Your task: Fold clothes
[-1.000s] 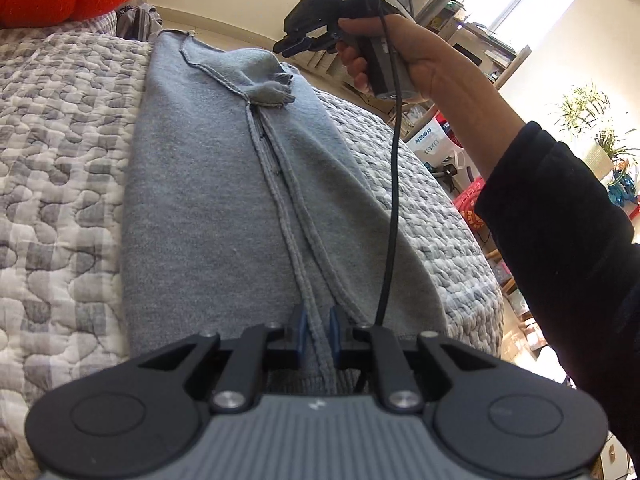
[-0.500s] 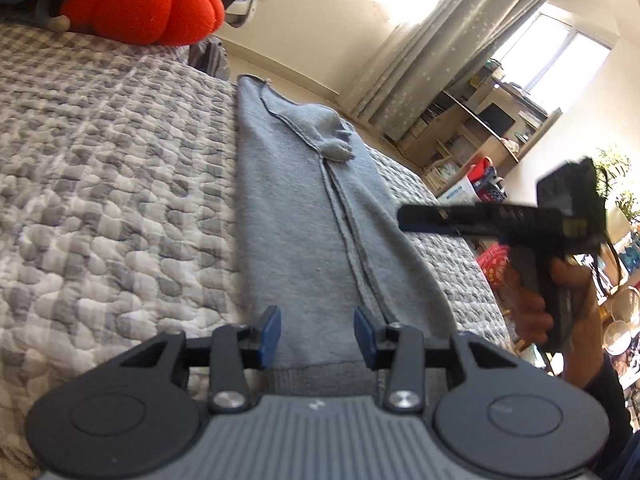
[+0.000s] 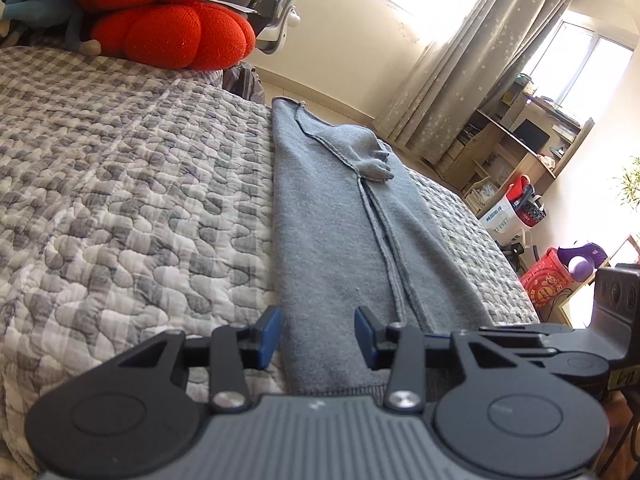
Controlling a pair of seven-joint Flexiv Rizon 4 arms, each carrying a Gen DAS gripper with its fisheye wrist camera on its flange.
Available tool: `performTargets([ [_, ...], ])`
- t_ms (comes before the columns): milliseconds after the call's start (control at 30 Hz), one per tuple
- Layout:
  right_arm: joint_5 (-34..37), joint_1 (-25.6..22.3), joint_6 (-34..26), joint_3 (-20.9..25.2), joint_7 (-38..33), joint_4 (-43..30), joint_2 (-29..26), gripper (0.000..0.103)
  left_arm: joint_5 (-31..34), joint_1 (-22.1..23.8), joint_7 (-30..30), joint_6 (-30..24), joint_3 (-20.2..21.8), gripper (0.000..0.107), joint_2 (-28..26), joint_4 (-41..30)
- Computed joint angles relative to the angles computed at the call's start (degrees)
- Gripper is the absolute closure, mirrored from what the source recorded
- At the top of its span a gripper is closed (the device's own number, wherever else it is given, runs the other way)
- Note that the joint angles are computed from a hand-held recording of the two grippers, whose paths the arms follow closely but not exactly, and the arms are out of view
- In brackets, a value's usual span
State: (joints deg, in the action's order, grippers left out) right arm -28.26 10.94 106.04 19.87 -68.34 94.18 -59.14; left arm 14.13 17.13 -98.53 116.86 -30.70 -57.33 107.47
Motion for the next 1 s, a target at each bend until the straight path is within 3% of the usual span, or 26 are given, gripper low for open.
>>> performTargets([
  [133,2.9,0.9,3.8,-1.6,2.1,1.8,1.0,0.095,-0.8,-1.0,-0.2,0.4,1.2,0.065,0.2,-0.4],
  [167,3.3,1.2,4.1,-2.0,3.0,1.8,1.0,0.084,-0.9,-1.2,-0.4,0.6,1.3,0.065,0.2,-0.3],
  [200,3.7,1.5,4.2,-2.2,3.8,1.8,1.0,0.083,-0.9,-1.2,-0.5,0.8,1.4,0.065,0.3,-0.2],
  [367,3.6,4.4,5.6,-5.1,4.4,1.5,0.5,0.083,-2.1,-2.8,-1.5,1.5,3.5,0.06,1.3,0.4],
  [400,3.9,5.1,6.5,-5.9,4.2,1.6,0.5,0.091,-2.6,-3.3,-1.8,1.5,4.2,0.06,1.7,0.7],
  [600,5.2,4.8,14.4,-6.9,5.8,4.9,1.6,0.102,-2.3,-3.9,-2.6,2.4,5.4,0.059,3.1,1.7],
  [700,5.8,5.6,16.0,-8.3,6.8,6.8,2.5,0.102,-2.2,-4.5,-2.5,2.2,5.9,0.055,3.3,1.4],
  [800,0.3,2.3,13.7,-5.6,9.6,5.9,1.4,0.101,-3.1,-5.4,-2.6,2.0,6.8,0.053,3.5,1.3],
  [867,-3.5,-0.1,11.9,-3.3,11.4,5.2,0.5,0.097,-3.4,-5.6,-2.8,2.1,7.0,0.053,3.4,1.4],
  [900,-5.5,-0.7,12.2,-2.9,13.3,4.8,0.0,0.089,-3.8,-6.0,-3.0,2.1,7.4,0.053,3.5,1.4],
  [1000,-1.0,4.0,11.3,-6.9,12.0,4.0,1.0,0.089,-4.8,-7.3,-2.7,1.3,8.6,0.052,4.1,1.3],
])
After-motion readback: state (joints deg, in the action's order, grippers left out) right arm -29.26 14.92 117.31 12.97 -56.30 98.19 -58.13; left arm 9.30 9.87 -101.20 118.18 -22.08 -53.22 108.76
